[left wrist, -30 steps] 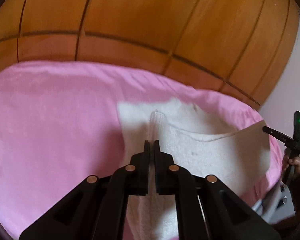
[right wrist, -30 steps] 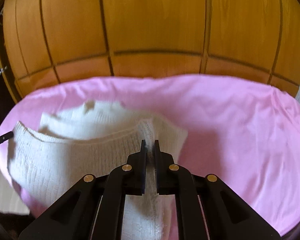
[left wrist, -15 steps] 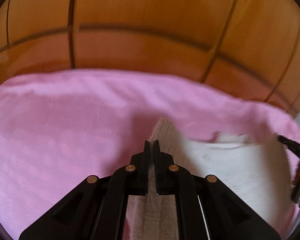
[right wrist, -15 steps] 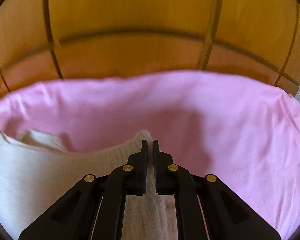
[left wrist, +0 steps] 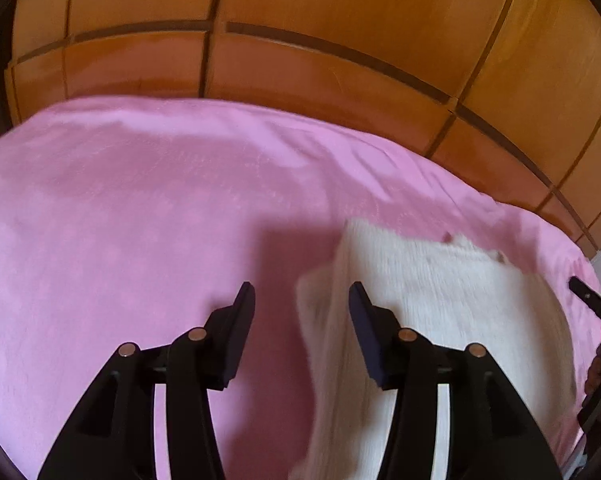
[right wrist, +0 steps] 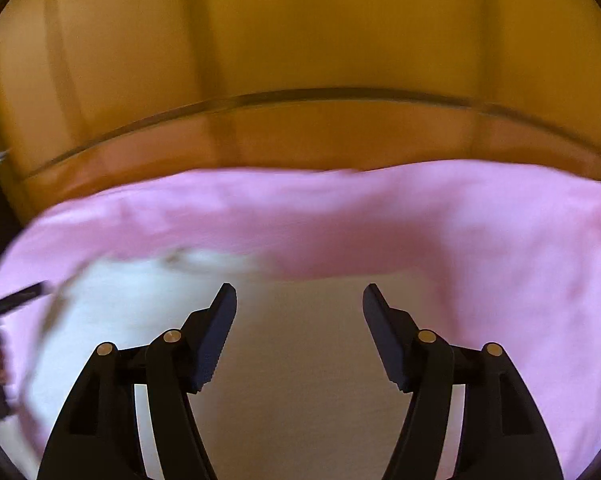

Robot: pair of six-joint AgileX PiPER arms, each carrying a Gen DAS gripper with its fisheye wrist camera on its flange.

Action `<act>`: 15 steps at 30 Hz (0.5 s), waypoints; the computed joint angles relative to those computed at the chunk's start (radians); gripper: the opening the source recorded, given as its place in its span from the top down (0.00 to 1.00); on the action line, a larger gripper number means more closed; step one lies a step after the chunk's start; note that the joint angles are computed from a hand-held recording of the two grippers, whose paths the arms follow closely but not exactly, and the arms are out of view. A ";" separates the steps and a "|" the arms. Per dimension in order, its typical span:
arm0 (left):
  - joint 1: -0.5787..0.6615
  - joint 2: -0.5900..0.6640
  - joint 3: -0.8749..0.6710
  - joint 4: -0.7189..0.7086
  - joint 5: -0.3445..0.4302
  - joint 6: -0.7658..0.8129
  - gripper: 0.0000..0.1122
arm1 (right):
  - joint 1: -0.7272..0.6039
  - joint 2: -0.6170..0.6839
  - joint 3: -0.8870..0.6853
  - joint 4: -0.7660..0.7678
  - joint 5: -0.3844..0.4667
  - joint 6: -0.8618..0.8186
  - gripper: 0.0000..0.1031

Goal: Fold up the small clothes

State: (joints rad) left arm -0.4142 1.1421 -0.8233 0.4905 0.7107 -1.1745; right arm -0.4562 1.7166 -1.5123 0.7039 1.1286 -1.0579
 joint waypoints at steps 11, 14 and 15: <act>-0.259 -0.341 0.268 -0.088 0.000 -0.159 0.51 | 0.389 0.029 0.206 -0.253 -0.340 0.236 0.34; -0.389 -0.389 0.347 -0.005 -0.018 -0.347 0.51 | 0.364 -0.008 0.233 -0.222 -0.332 0.207 0.34; -0.402 -0.391 0.365 0.005 -0.043 -0.379 0.60 | 0.347 -0.019 0.233 -0.205 -0.311 0.201 0.34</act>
